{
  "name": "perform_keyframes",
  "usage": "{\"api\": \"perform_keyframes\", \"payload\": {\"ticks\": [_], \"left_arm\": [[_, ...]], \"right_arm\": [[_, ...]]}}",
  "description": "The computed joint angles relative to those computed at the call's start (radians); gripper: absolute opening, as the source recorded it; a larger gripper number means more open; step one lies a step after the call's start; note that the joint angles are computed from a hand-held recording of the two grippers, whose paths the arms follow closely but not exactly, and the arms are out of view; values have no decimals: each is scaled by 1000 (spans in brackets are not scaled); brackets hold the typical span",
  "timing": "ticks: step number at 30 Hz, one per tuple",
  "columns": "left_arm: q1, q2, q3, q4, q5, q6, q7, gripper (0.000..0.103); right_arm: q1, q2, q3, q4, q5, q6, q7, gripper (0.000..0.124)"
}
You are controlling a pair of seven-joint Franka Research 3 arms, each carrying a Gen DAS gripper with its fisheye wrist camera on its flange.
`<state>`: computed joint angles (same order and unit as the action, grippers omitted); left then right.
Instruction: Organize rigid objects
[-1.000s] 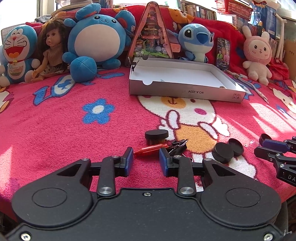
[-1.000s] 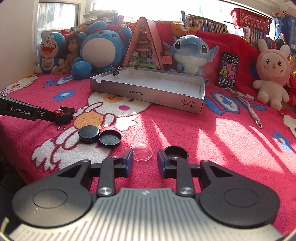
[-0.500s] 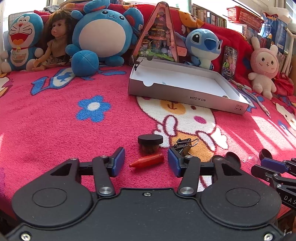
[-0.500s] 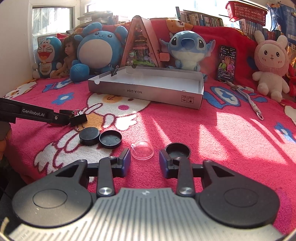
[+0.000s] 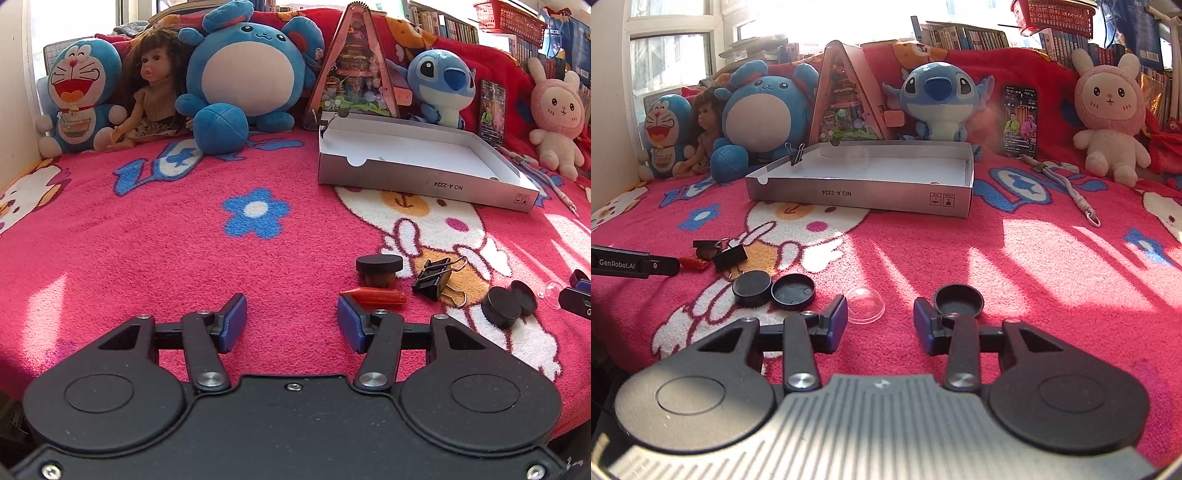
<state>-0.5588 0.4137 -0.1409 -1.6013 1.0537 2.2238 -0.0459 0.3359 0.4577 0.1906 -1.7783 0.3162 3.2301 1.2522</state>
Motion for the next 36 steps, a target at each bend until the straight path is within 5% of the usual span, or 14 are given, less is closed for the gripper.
{"api": "perform_keyframes", "payload": {"ticks": [4,11,16,21,28,32,35,36], "left_arm": [[-11,4,3,6,38,50,-36,53],[-58,81,22,95,88,23,-6,61],[-100,126,46,147,121,-45,62,61],[-96,125,51,140,121,-17,50,59],[-78,107,52,105,122,44,11,51],[-82,109,52,105,134,49,9,43],[-89,115,53,114,139,38,19,43],[-90,116,53,115,141,37,24,43]], "right_arm": [[122,2,-124,-5,11,40,63,56],[498,59,-525,3,100,70,206,57],[569,86,-595,11,127,78,254,60],[609,112,-637,31,133,79,248,60],[833,240,-919,63,168,52,344,63],[874,272,-970,65,163,51,356,64],[858,261,-948,66,159,52,363,64],[831,244,-914,64,150,59,356,53]]}}
